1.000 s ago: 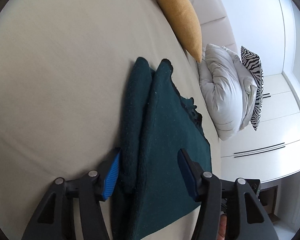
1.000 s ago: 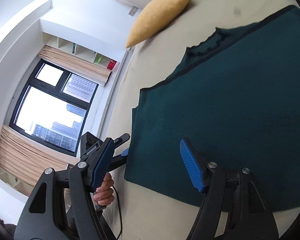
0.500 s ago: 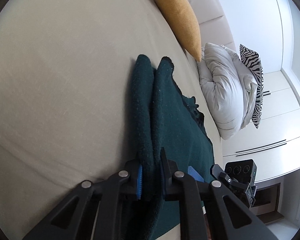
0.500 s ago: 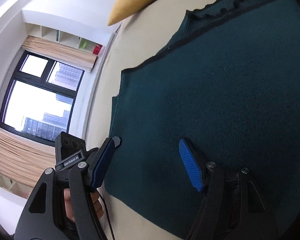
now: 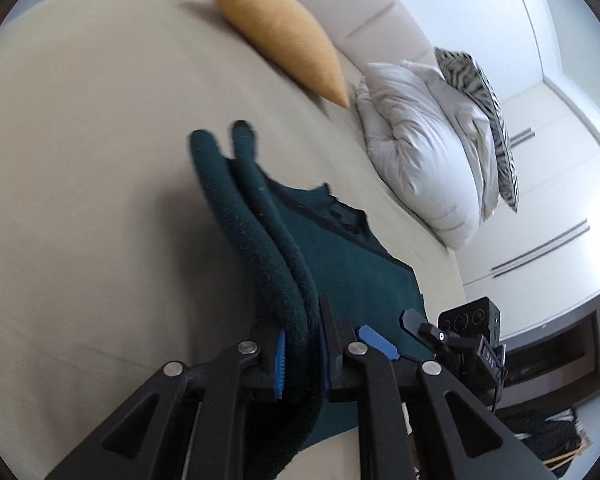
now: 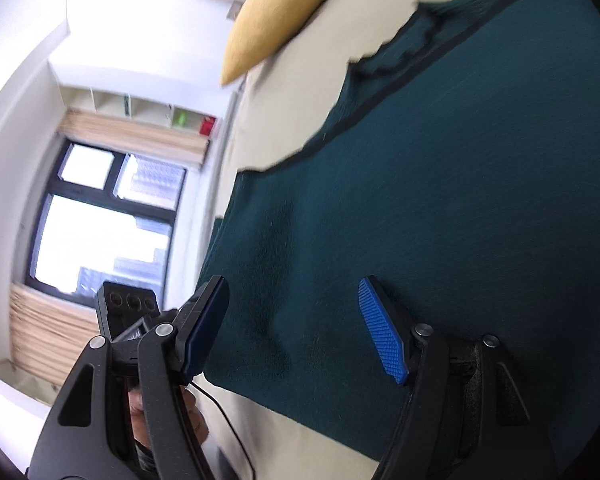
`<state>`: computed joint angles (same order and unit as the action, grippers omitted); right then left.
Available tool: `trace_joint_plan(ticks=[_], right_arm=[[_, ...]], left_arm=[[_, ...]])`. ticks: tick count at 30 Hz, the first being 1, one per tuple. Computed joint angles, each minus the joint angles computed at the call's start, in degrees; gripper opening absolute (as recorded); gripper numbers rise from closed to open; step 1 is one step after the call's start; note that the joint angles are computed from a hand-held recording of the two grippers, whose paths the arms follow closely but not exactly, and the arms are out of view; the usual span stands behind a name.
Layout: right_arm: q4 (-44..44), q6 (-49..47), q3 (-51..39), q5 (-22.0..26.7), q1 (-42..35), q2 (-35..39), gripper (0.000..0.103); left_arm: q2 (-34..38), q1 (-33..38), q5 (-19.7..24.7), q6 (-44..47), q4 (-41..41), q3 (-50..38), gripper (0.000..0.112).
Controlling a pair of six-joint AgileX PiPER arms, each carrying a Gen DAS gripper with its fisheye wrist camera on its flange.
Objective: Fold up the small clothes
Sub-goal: 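Grasp the folded sweater end with the left tool and lift it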
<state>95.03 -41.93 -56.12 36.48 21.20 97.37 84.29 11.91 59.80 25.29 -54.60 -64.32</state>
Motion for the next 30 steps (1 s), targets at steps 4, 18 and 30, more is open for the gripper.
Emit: trace_joint_plan(ticks=[4, 18, 30], right_arm=[[0.13, -1.68, 4.69, 5.24, -7.82, -3.98, 0.067], [-1.42, -6.95, 12.18, 21.14, -28.47, -3.42, 0.066], [-18.48, 11.35, 3.37, 14.12, -20.26, -4.21, 0.066]], left_arm=[[-0.24, -13.87, -6.02, -8.99, 6.29, -4.10, 0.013], [6.88, -39.93, -21.89, -22.56, 17.43, -8.16, 0.059], [-4.61, -27.06, -21.54, -8.74, 4.73, 7.41, 0.051]])
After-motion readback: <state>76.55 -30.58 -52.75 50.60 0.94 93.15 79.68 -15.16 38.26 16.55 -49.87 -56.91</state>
